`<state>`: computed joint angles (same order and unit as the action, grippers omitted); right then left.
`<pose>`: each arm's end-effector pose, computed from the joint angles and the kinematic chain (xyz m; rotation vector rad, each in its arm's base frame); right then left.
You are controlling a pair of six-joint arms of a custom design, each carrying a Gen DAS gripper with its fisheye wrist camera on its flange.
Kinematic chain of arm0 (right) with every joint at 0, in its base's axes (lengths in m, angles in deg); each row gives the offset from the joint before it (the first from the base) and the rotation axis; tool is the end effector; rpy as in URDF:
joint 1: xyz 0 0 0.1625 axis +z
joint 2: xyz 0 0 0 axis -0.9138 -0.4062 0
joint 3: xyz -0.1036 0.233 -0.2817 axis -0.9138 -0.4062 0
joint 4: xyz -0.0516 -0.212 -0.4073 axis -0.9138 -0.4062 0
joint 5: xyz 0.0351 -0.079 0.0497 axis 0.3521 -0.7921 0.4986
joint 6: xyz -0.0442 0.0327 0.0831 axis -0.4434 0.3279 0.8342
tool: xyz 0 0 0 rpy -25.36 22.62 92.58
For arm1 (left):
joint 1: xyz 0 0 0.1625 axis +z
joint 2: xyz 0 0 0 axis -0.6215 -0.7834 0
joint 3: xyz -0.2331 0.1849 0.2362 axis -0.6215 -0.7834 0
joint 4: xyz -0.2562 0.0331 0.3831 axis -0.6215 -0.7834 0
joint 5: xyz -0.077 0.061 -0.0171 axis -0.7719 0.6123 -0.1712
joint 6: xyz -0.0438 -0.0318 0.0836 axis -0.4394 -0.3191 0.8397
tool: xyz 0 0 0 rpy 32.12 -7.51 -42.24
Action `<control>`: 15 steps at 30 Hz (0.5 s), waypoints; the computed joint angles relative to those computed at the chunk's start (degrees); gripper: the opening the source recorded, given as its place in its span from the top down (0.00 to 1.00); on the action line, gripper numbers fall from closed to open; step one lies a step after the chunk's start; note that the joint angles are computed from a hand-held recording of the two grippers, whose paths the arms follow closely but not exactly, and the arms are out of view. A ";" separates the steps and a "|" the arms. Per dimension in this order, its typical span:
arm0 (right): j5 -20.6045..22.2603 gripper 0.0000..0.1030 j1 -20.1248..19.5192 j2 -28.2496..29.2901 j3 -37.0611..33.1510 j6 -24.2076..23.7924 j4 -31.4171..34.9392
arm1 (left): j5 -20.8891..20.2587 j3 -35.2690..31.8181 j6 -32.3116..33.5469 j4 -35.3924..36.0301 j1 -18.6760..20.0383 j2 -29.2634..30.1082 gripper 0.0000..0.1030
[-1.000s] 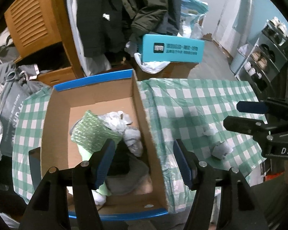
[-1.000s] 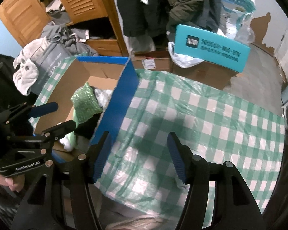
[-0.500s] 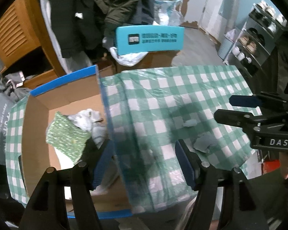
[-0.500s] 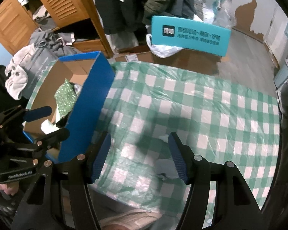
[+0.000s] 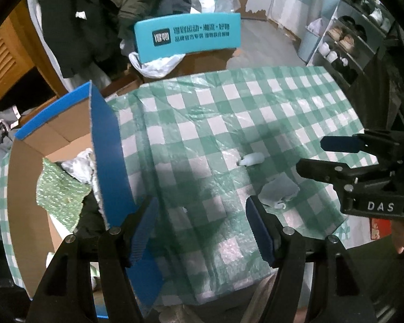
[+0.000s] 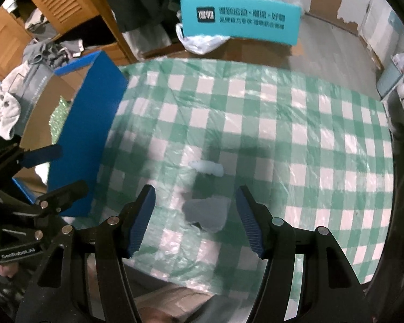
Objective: Organize soft objects
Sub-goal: 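Move both tools back to the remaining grey sock and white item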
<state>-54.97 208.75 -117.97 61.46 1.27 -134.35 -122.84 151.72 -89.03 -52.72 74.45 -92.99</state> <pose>0.3948 -0.2121 0.0455 -0.2428 -2.4665 0.5792 -0.1084 -0.2969 0.3433 1.1926 2.3341 0.0338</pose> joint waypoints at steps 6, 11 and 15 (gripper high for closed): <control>2.16 0.39 -1.23 0.15 2.37 -0.40 -2.45 | -0.34 1.76 -0.47 -0.56 1.71 1.20 0.33; 4.35 0.39 -2.91 0.36 4.64 -1.63 -6.05 | 0.16 3.80 0.36 -0.69 1.35 0.54 0.33; 5.43 0.39 -4.09 0.49 5.78 -2.15 -7.64 | 0.77 5.19 0.92 -0.29 1.57 0.56 0.33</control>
<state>-49.54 204.66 -117.48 67.23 -0.88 -141.99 -122.07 156.92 -88.10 -53.01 76.02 -92.43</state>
